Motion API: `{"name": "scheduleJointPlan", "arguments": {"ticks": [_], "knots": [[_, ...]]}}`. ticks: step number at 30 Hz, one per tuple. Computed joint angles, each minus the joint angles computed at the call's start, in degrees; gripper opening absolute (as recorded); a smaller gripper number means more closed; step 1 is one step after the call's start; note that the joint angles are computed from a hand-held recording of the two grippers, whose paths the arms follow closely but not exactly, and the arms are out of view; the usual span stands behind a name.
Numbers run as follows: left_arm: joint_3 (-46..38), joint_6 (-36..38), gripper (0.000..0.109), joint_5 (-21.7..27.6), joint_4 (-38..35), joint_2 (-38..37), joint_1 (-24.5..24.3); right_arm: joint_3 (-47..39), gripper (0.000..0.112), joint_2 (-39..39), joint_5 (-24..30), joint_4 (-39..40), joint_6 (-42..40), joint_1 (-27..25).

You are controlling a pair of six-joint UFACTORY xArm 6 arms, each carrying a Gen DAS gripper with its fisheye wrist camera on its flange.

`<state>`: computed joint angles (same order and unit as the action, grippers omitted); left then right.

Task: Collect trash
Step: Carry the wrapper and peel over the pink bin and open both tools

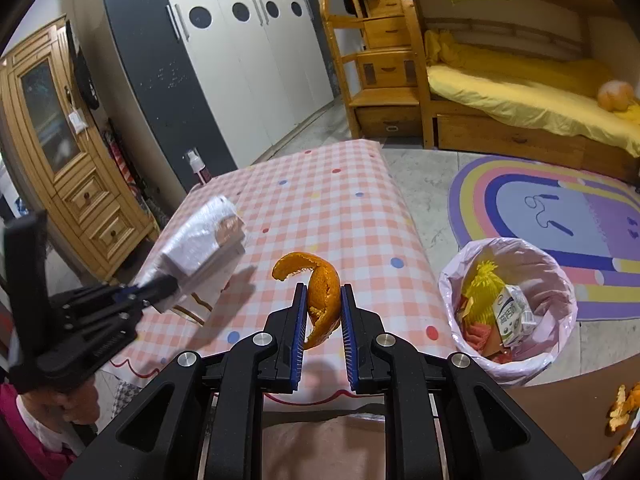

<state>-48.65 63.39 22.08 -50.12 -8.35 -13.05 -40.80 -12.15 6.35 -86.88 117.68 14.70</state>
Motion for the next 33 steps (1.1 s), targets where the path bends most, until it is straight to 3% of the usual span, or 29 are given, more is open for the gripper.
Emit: {"name": "scheduleJointPlan", "arguments": {"ticks": [3,10,23,27,33], "knots": [[-0.76,0.37,0.004,2.72,-1.56,-1.67,-0.62,1.21,0.017,-1.63,0.36,-0.80,0.89,-0.56],[-0.69,1.71,0.004,1.71,-3.01,-2.15,-5.91,6.39,0.017,-6.84,1.30,-0.78,2.08,-3.40],[-8.10,0.85,0.004,2.46,-3.14,8.05,-19.02,18.79,0.017,-14.05,2.88,6.83,-2.04,-13.91],[-12.87,-1.78,0.004,3.04,-1.67,13.79,-21.68,18.67,0.017,-11.88,1.48,3.86,0.04,-17.70],[-21.60,-5.82,0.005,5.50,1.40,21.92,-23.38,15.65,0.017,-6.68,-2.16,-8.31,10.68,-23.60]]}}
